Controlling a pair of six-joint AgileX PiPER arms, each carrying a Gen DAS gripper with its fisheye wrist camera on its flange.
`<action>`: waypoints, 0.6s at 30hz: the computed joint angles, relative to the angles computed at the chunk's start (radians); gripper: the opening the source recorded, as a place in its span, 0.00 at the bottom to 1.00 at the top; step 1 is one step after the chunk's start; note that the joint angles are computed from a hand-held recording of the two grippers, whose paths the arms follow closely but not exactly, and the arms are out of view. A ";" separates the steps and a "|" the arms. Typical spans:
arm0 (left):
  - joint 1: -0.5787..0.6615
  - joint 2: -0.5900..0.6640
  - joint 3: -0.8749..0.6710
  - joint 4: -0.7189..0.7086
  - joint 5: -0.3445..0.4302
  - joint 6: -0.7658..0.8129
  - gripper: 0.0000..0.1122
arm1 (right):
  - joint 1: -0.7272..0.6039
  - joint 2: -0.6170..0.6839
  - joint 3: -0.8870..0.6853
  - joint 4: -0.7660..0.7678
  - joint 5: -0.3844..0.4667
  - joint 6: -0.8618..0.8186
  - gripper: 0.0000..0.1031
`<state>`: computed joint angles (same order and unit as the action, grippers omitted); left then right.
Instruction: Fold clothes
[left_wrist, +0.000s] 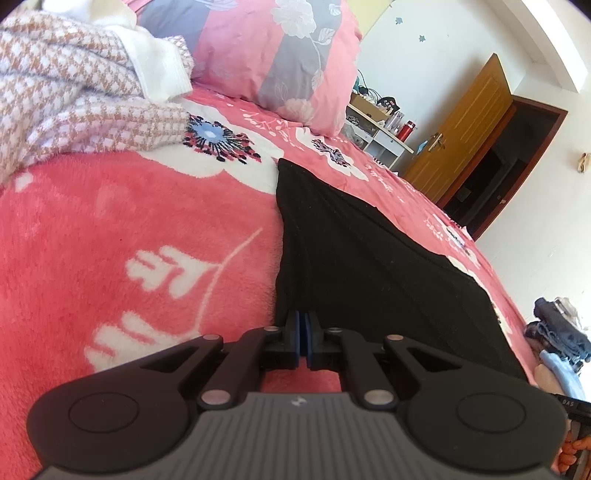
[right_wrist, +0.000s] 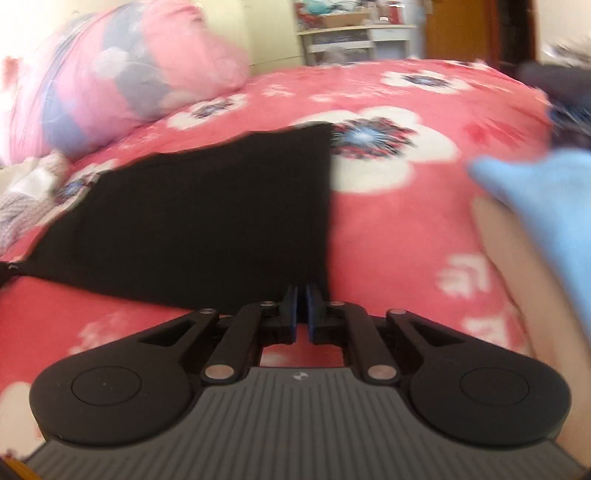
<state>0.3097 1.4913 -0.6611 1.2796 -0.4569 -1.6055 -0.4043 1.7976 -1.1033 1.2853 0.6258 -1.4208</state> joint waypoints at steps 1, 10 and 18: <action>0.003 0.002 0.000 0.000 -0.006 -0.001 0.06 | -0.033 0.010 -0.005 0.025 0.029 0.043 0.00; -0.019 -0.167 0.122 -0.028 0.032 -0.103 0.35 | -0.166 -0.063 0.068 -0.008 0.176 0.248 0.38; -0.028 -0.200 0.197 -0.149 -0.039 -0.153 0.42 | -0.168 -0.032 0.049 -0.022 0.322 0.397 0.55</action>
